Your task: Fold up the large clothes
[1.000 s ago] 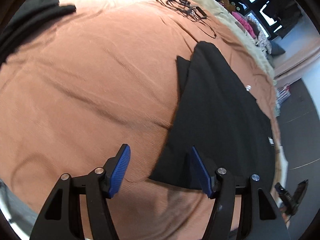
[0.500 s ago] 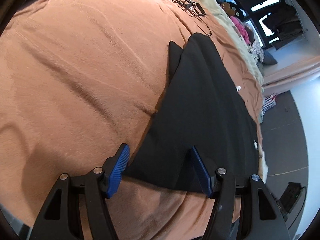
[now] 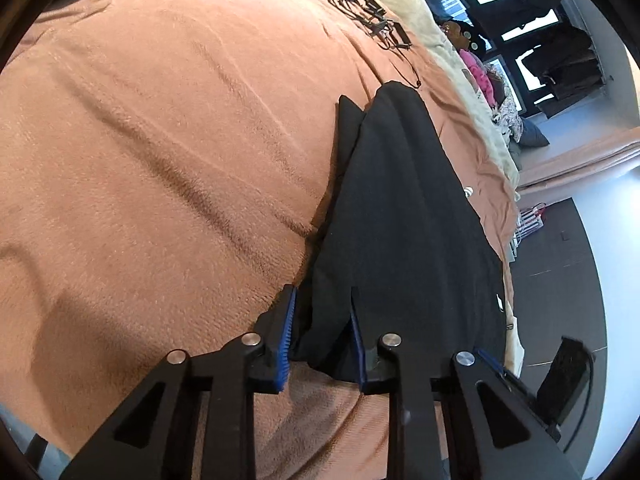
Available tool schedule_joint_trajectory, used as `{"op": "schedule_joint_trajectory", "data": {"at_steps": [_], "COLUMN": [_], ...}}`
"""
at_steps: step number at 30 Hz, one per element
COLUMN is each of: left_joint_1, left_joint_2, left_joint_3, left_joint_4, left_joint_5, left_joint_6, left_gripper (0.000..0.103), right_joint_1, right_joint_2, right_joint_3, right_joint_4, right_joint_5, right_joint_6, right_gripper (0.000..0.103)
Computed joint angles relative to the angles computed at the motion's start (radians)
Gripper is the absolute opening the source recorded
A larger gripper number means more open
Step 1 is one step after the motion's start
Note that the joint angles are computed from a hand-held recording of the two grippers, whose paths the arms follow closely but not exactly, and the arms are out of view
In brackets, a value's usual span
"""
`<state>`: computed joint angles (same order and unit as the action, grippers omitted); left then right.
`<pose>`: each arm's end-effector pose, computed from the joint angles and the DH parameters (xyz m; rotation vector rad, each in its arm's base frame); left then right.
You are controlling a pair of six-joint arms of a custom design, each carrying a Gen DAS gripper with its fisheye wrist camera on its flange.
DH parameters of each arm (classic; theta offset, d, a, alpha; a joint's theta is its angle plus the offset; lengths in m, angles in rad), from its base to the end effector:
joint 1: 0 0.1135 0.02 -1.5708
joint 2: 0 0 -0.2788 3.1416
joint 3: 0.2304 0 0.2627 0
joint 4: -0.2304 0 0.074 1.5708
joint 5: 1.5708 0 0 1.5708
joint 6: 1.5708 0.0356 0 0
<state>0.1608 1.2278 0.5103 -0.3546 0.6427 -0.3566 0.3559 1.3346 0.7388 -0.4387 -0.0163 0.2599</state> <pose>0.2081 0.0121 0.1631 -0.4461 2.5362 -0.9140 0.2399 0.0898 0.1965 -0.1318 2.6219 0.2390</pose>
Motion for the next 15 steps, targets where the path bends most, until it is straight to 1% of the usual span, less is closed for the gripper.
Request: {"op": "schedule_joint_trajectory", "data": {"at_steps": [3,5,9,15], "left_joint_1": [0.007,0.009,0.013,0.031], "left_joint_2": [0.0,0.001,-0.004,-0.012], "left_joint_3": [-0.004,-0.004,-0.007,-0.015], "left_joint_4": [0.006,0.007,-0.002,-0.009], "left_joint_5": [0.009,0.012,0.013,0.027], "left_joint_6": [-0.01,-0.013,-0.01,-0.022], "left_gripper": [0.024,0.024,0.024,0.024], "right_joint_1": [0.026,0.017,-0.014,-0.085], "right_joint_2": [0.084,0.119,0.183,0.3], "right_joint_3": [0.06,0.085,0.13,0.253], "right_joint_4": [-0.007,-0.008,-0.006,-0.032], "right_joint_5": [0.086,0.096,0.079,0.033], "right_joint_6": [0.011,0.014,0.006,-0.032], "right_gripper": [0.035,0.032,0.03,0.028]}}
